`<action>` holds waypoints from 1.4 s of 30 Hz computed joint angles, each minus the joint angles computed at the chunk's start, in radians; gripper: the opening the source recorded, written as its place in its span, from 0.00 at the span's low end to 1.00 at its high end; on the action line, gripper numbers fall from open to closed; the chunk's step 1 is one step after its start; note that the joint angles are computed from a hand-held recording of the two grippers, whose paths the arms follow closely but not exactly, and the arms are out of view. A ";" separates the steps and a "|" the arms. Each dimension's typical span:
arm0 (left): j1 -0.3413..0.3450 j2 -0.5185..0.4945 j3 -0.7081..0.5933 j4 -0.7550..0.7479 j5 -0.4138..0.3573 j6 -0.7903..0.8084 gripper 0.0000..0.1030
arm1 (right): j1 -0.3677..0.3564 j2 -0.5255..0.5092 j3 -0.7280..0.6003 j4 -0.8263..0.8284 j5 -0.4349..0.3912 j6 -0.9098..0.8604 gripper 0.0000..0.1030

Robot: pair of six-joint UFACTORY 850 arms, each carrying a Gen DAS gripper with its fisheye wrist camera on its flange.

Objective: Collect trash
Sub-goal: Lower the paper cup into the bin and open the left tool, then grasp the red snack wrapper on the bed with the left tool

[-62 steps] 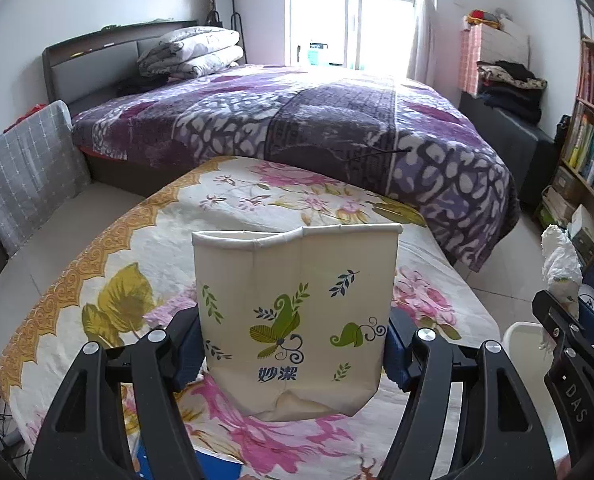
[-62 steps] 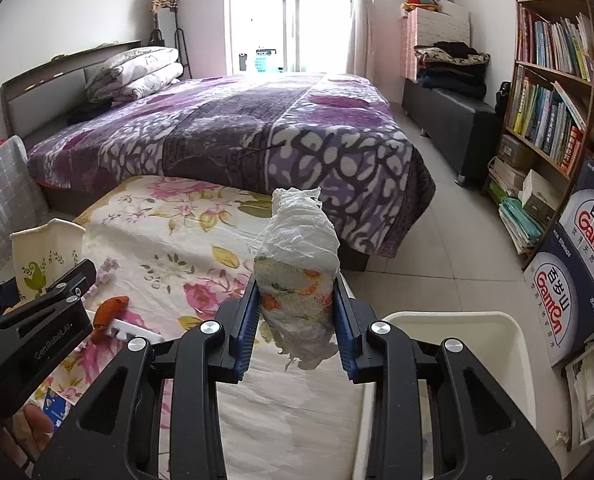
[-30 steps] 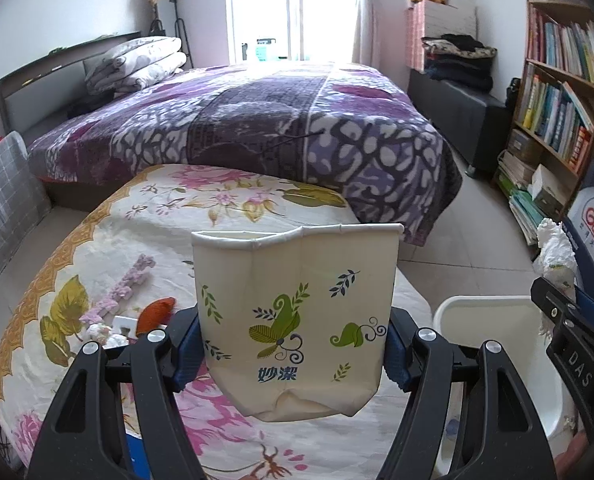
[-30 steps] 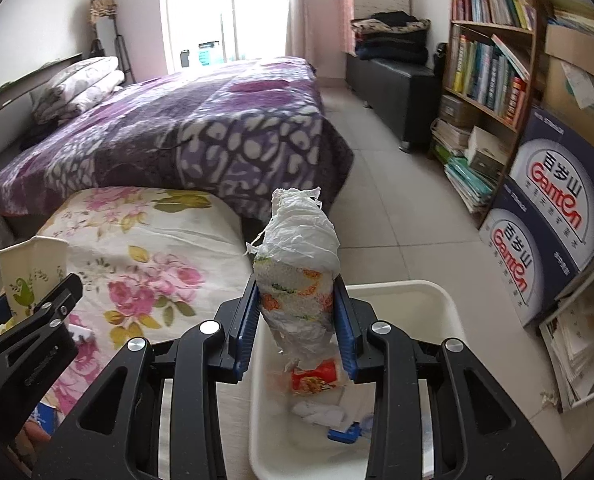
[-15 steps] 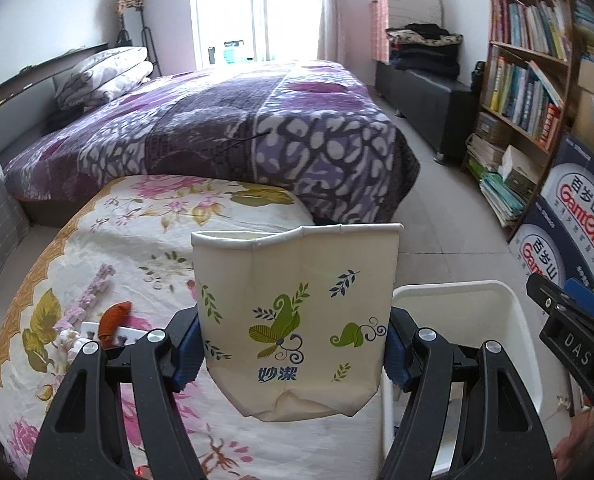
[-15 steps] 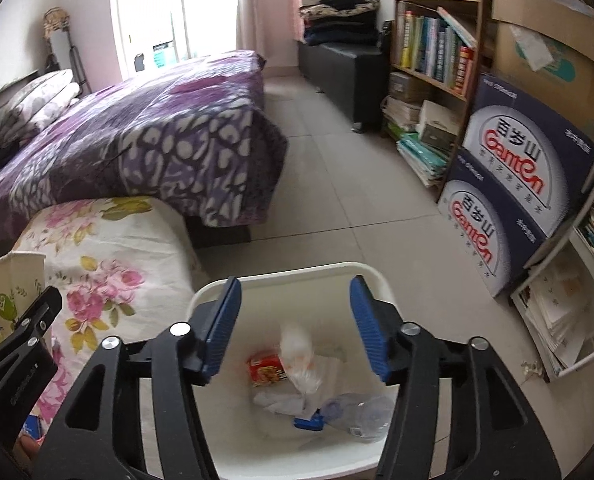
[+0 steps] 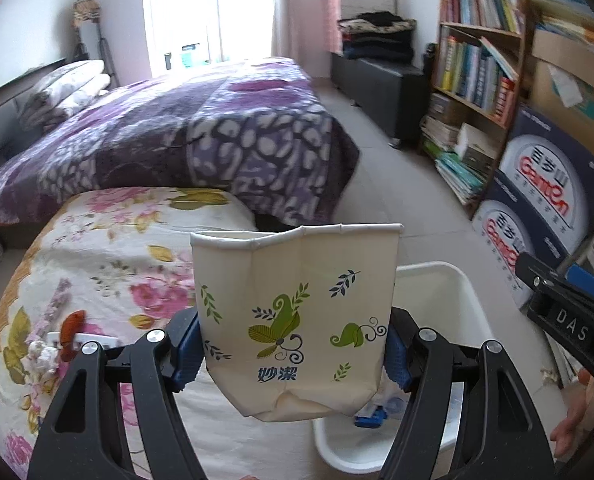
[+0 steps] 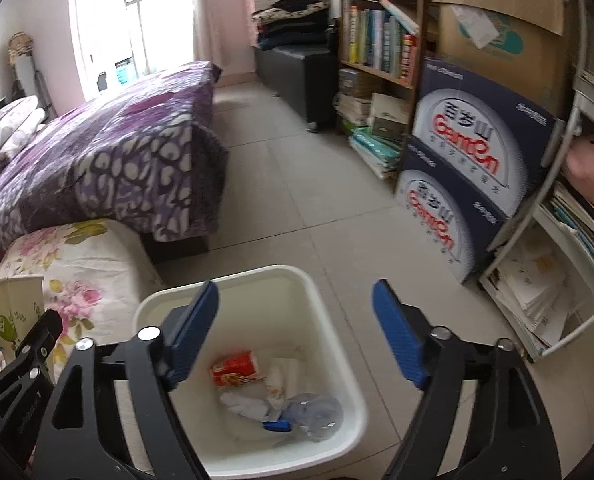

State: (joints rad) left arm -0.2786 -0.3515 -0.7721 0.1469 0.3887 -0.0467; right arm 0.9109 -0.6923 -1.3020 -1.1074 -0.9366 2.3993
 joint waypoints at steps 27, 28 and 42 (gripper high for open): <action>-0.070 -0.035 -0.035 0.480 -0.010 -0.407 0.88 | 0.001 0.092 0.162 0.053 -0.029 0.117 0.92; -0.069 -0.033 -0.033 0.475 -0.012 -0.400 0.88 | 0.002 0.093 0.162 0.051 -0.028 0.118 0.92; 0.007 0.026 0.065 0.207 -0.077 -0.037 0.88 | 0.007 0.032 0.061 0.038 0.026 0.010 0.93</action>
State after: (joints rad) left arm -0.2718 -0.3253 -0.7073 0.3544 0.3116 -0.0839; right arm 0.9176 -0.6606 -1.2406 -1.0689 -0.9105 2.4095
